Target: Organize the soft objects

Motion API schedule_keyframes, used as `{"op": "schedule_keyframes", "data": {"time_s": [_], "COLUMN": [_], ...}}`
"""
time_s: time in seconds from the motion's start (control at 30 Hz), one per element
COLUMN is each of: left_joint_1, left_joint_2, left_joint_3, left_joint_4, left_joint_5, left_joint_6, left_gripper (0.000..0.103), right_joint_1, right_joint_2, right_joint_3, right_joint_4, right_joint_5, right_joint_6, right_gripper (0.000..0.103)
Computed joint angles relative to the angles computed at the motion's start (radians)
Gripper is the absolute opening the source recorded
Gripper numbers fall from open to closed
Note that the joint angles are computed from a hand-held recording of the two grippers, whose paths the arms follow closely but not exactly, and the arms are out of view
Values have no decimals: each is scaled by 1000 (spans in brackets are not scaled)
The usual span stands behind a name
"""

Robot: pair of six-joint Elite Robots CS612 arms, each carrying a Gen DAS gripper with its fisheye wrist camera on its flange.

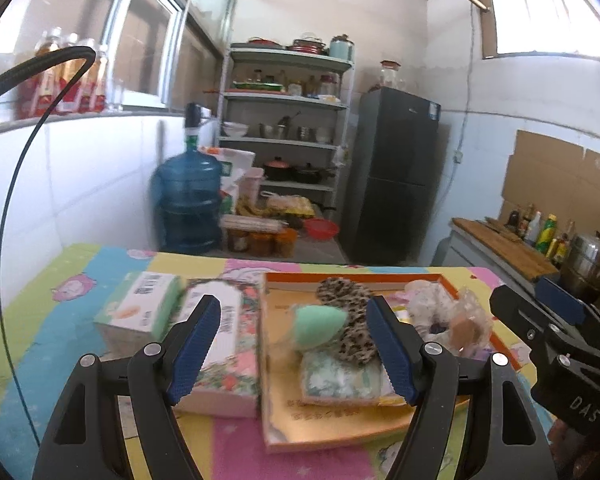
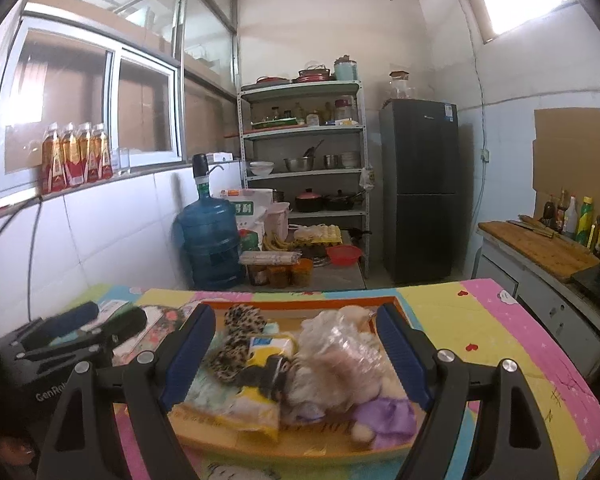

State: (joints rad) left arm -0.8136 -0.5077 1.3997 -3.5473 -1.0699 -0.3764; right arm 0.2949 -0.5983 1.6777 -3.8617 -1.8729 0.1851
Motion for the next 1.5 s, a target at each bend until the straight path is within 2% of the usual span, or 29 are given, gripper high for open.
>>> {"op": "schedule_keyframes", "data": {"time_s": [0.3,0.4,0.53,0.67,0.83,1.07,1.23,1.5], "left_joint_1": [-18,-21,-24,-30,-41,-56,-64,-70], "left_joint_2": [-42,-55,-74,-94,-115,-130,-137,-145], "left_joint_3": [113,152,205,253,313,368,397,425], "left_joint_4": [-72,-110,-156,-173,-190,-165,-169,-191], "left_joint_5": [75,71,57,51,77,100,117,130], "left_joint_6": [32,33,22,-2,-16,-51,-71,-83], "left_gripper": [77,77,77,77,77,77,77,77], "right_joint_1": [48,64,93,116,144,183,203,221], "right_joint_2": [-3,-7,-4,-6,-12,-8,-7,-8], "right_joint_3": [17,25,24,32,38,50,59,65], "right_joint_4": [11,16,3,-1,47,95,70,56], "right_joint_5": [-82,-111,-188,-243,-282,-324,-375,-388], "right_joint_6": [92,121,120,138,154,165,162,135], "right_gripper": [82,82,82,82,82,82,82,82]}}
